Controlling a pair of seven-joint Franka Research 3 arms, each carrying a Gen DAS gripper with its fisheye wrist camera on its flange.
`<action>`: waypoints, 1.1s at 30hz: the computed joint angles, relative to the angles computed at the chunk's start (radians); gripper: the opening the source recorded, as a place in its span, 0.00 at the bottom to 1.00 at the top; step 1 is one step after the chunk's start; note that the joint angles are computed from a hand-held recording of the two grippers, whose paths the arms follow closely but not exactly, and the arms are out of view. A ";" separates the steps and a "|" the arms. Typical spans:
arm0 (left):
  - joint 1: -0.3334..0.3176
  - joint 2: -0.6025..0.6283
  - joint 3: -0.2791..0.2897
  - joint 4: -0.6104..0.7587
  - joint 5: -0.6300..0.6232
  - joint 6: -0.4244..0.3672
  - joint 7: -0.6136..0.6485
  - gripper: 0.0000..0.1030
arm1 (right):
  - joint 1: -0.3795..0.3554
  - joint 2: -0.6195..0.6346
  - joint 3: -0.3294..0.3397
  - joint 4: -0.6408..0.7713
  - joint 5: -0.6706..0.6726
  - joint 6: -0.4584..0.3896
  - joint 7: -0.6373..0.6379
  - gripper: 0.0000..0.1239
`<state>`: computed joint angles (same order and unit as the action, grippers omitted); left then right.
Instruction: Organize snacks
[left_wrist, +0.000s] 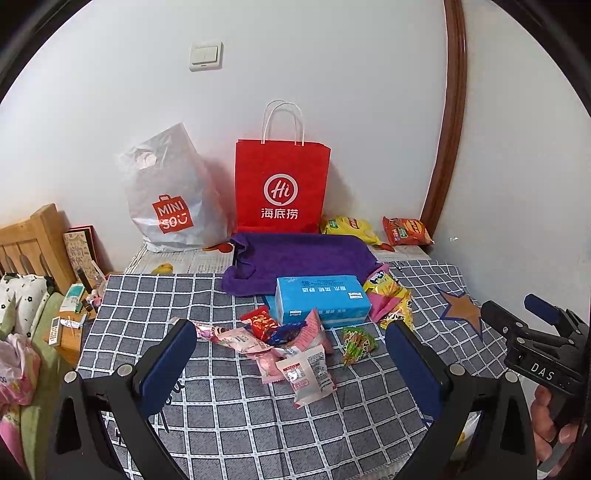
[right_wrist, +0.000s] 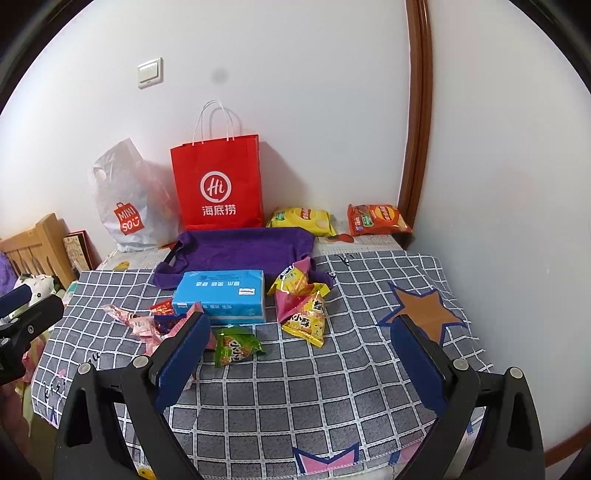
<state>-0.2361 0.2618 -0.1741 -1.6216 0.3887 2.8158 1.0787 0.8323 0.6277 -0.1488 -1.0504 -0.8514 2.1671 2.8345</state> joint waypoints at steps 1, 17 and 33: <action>0.001 0.000 -0.001 -0.001 -0.003 0.000 0.001 0.99 | -0.001 0.001 0.000 0.001 0.001 -0.001 -0.001 0.79; -0.003 -0.010 0.010 -0.025 0.027 0.023 -0.026 0.99 | 0.006 0.007 -0.005 0.007 0.000 -0.001 0.000 0.79; -0.003 -0.014 0.011 -0.029 0.043 0.022 -0.039 0.99 | 0.006 0.002 -0.001 0.000 -0.009 -0.005 0.009 0.79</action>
